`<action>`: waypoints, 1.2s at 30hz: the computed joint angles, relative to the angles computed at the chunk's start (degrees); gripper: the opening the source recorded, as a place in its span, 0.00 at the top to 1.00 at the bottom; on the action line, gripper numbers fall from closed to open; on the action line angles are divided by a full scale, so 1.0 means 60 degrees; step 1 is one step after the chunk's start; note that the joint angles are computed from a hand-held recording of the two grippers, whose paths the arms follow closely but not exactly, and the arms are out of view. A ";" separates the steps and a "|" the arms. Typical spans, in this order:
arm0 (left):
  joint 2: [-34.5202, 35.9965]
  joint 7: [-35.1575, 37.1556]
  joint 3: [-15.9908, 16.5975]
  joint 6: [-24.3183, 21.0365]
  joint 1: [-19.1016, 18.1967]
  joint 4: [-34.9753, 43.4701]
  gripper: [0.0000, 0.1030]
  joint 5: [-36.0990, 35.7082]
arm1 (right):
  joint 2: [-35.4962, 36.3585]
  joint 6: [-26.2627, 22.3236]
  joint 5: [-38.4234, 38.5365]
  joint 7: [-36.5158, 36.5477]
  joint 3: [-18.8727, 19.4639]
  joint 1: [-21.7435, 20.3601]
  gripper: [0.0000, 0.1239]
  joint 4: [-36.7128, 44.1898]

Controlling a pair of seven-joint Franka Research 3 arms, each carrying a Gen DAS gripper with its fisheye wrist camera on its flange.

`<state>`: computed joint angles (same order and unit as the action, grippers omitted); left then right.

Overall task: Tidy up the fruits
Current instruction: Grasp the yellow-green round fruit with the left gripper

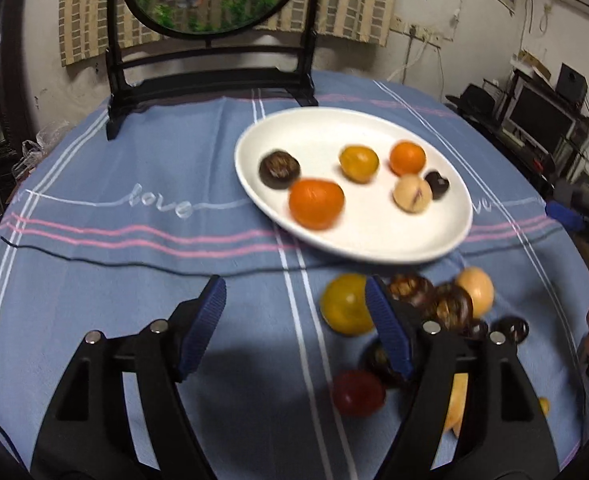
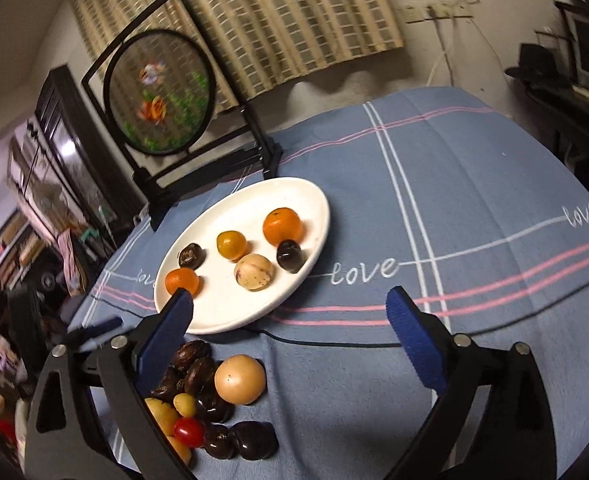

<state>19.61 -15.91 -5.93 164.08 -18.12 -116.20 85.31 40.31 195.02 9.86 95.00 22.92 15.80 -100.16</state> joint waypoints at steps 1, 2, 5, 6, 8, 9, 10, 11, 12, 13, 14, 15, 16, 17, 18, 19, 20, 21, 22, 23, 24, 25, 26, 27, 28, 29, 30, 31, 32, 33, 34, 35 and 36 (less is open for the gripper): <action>0.0047 0.0082 -0.0022 0.0002 -0.0019 0.0033 0.28 -0.0021 | 0.0037 -0.0011 -0.0049 0.0041 0.0178 -0.0167 0.21 -0.0013; 0.0088 0.0117 -0.0026 0.0013 -0.0045 0.0076 0.28 0.0011 | 0.0059 -0.0049 -0.0074 0.0065 0.0247 -0.0236 0.21 -0.0010; 0.0282 0.0549 -0.0059 0.0043 -0.0103 0.0270 0.28 -0.0186 | 0.0134 -0.0327 -0.0109 0.0057 0.0361 -0.0334 0.21 0.0109; 0.0363 0.0810 -0.0071 -0.0153 -0.0191 0.0355 0.28 -0.0344 | 0.0124 -0.0381 -0.0102 0.0026 0.0407 -0.0364 0.21 0.0092; 0.0452 0.0954 -0.0015 -0.0325 -0.0343 0.0448 0.28 -0.0363 | 0.0154 -0.0544 -0.0087 -0.0070 0.0498 -0.0420 0.21 0.0158; 0.0541 0.1122 -0.0008 -0.0413 -0.0398 0.0542 0.28 -0.0427 | 0.0151 -0.0564 -0.0052 -0.0123 0.0504 -0.0417 0.21 0.0163; 0.0585 0.1250 0.0011 -0.0464 -0.0427 0.0564 0.28 -0.0517 | 0.0143 -0.0569 -0.0015 -0.0174 0.0494 -0.0401 0.21 0.0167; 0.0661 0.1501 0.0006 -0.0560 -0.0442 0.0619 0.27 -0.0736 | 0.0124 -0.0553 0.0031 -0.0217 0.0465 -0.0373 0.21 0.0159; 0.0731 0.1726 0.0021 -0.0622 -0.0446 0.0661 0.25 -0.0948 | 0.0107 -0.0537 0.0068 -0.0250 0.0480 -0.0391 0.21 0.0131; 0.0797 0.1933 0.0042 -0.0623 -0.0425 0.0696 0.23 -0.1184 | 0.0099 -0.0552 0.0110 -0.0269 0.0473 -0.0390 0.21 0.0128; 0.0812 0.2012 0.0095 -0.0621 -0.0445 0.0688 0.23 -0.1300 | 0.0093 -0.0559 0.0147 -0.0290 0.0477 -0.0392 0.21 0.0122; 0.0781 0.2093 0.0152 -0.0840 -0.0499 0.0647 0.23 -0.1467 | 0.0092 -0.0541 0.0171 -0.0315 0.0499 -0.0410 0.21 0.0109; 0.0700 0.2018 0.0226 -0.1013 -0.0554 0.0569 0.23 -0.1510 | 0.0081 -0.0511 0.0191 -0.0338 0.0508 -0.0414 0.21 0.0089; 0.0606 0.1816 0.0300 -0.1060 -0.0567 0.0463 0.23 -0.1461 | 0.0065 -0.0472 0.0199 -0.0359 0.0521 -0.0425 0.21 0.0060; 0.0508 0.1566 0.0357 -0.0975 -0.0518 0.0340 0.23 -0.1389 | 0.0048 -0.0409 0.0208 -0.0371 0.0520 -0.0422 0.21 0.0026; 0.0384 0.1158 0.0433 -0.0735 -0.0410 0.0173 0.25 -0.1246 | 0.0021 -0.0317 0.0194 -0.0381 0.0548 -0.0447 0.21 -0.0035; 0.0343 0.0981 0.0443 -0.0603 -0.0333 0.0111 0.26 -0.1154 | 0.0014 -0.0273 0.0155 -0.0382 0.0590 -0.0490 0.21 -0.0065; 0.0319 0.0850 0.0445 -0.0531 -0.0273 0.0077 0.26 -0.1081 | 0.0021 -0.0218 0.0105 -0.0378 0.0642 -0.0538 0.21 -0.0081; 0.0334 0.0804 0.0432 -0.0534 -0.0233 0.0087 0.27 -0.1044 | 0.0023 -0.0177 0.0061 -0.0359 0.0682 -0.0579 0.21 -0.0109; 0.0381 0.0862 0.0391 -0.0515 -0.0198 0.0116 0.29 -0.1063 | 0.0033 -0.0177 0.0007 -0.0336 0.0731 -0.0625 0.21 -0.0115; 0.0453 0.1012 0.0347 -0.0430 -0.0147 0.0162 0.36 -0.1132 | 0.0048 -0.0168 -0.0047 -0.0317 0.0777 -0.0668 0.21 -0.0122; 0.0575 0.1424 0.0261 -0.0295 -0.0057 0.0234 0.45 -0.1397 | 0.0055 -0.0167 -0.0079 -0.0294 0.0780 -0.0669 0.21 -0.0116; 0.0642 0.1884 0.0172 -0.0368 -0.0039 0.0256 0.47 -0.1795 | 0.0062 -0.0165 -0.0121 -0.0283 0.0790 -0.0681 0.21 -0.0121; 0.0699 0.2203 0.0149 -0.0392 -0.0045 0.0272 0.51 -0.2080 | 0.0073 -0.0177 -0.0155 -0.0265 0.0808 -0.0699 0.21 -0.0114; 0.0700 0.2293 0.0200 -0.0428 -0.0125 0.0260 0.52 -0.2167 | 0.0099 -0.0175 -0.0218 -0.0254 0.0898 -0.0784 0.21 -0.0123; 0.0666 0.2238 0.0284 -0.0473 -0.0240 0.0228 0.52 -0.2108 | 0.0110 -0.0174 -0.0237 -0.0235 0.0900 -0.0786 0.21 -0.0110; 0.0621 0.2186 0.0330 -0.0412 -0.0291 0.0168 0.52 -0.2066 | 0.0108 -0.0152 -0.0257 -0.0224 0.0893 -0.0777 0.21 -0.0118; 0.0564 0.2126 0.0365 -0.0361 -0.0329 0.0085 0.53 -0.2021 | 0.0103 -0.0139 -0.0284 -0.0217 0.0888 -0.0771 0.21 -0.0126; 0.0517 0.2089 0.0386 -0.0363 -0.0365 0.0015 0.53 -0.1979 | 0.0113 -0.0130 -0.0334 -0.0225 0.0900 -0.0776 0.21 -0.0126; 0.0488 0.1994 0.0416 -0.0365 -0.0402 -0.0026 0.58 -0.1886 | 0.0120 -0.0135 -0.0358 -0.0228 0.0865 -0.0733 0.21 -0.0110; 0.0469 0.1864 0.0451 -0.0298 -0.0417 -0.0052 0.61 -0.1731 | 0.0133 -0.0178 -0.0376 -0.0237 0.0824 -0.0681 0.21 -0.0079; 0.0478 0.1858 0.0439 -0.0302 -0.0404 -0.0038 0.61 -0.1716 | 0.0149 -0.0255 -0.0412 -0.0262 0.0835 -0.0669 0.21 -0.0049; 0.0486 0.1851 0.0431 -0.0318 -0.0400 -0.0031 0.61 -0.1698 | 0.0195 -0.0387 -0.0472 -0.0324 0.0871 -0.0667 0.21 0.0017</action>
